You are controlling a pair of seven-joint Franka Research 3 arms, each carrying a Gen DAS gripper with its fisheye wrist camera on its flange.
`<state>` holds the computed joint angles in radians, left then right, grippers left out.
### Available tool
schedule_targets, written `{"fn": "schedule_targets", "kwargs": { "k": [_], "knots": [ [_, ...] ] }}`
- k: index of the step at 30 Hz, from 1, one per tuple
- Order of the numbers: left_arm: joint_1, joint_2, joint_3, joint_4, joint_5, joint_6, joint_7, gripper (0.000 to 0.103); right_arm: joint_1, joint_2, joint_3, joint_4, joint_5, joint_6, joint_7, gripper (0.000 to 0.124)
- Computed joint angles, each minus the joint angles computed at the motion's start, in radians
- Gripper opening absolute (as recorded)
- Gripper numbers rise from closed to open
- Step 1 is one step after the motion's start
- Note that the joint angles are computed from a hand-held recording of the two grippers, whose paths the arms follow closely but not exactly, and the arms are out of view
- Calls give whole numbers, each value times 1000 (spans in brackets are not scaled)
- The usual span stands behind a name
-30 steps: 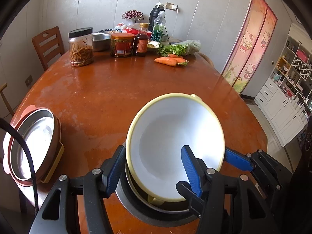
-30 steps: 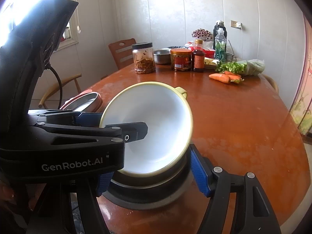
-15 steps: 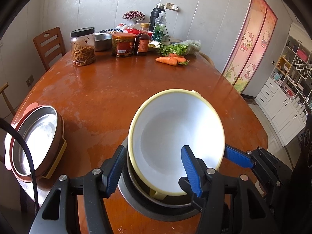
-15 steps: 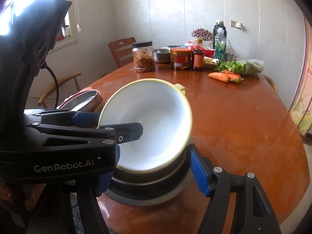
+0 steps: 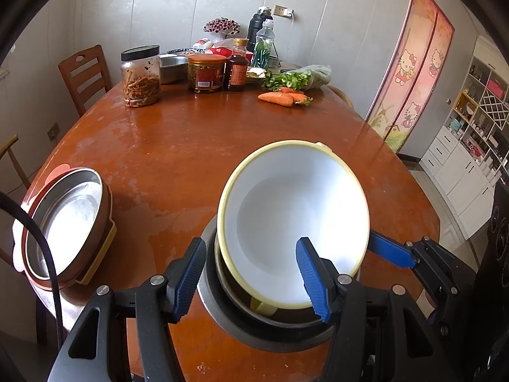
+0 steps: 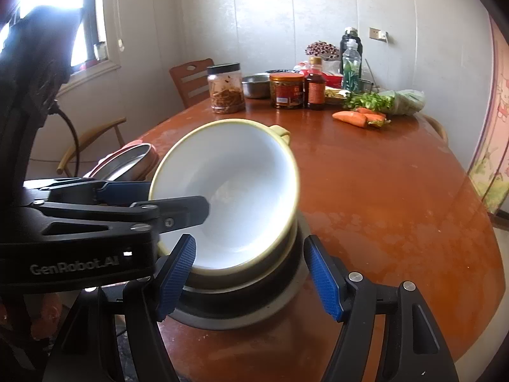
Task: Organize plates and bowls
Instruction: 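Grip the rim of the nested bowl stack with the left tool and lift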
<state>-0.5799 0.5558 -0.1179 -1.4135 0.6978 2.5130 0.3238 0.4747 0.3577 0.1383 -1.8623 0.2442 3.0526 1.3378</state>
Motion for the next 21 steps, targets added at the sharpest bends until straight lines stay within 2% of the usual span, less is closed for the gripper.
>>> {"fn": "schedule_targets", "kwargs": {
  "k": [4, 16, 21],
  "knots": [
    [-3, -9, 1, -9, 3, -10, -6, 59, 5, -2, -10, -2, -2, -3, 12, 73],
    [-4, -32, -3, -32, 29, -23, -30, 59, -32, -20, 37, -15, 50, -5, -32, 73],
    [-5, -40, -4, -40, 40, -27, -42, 59, -26, -31, 37, -28, 62, 5, -37, 73]
  ]
}}
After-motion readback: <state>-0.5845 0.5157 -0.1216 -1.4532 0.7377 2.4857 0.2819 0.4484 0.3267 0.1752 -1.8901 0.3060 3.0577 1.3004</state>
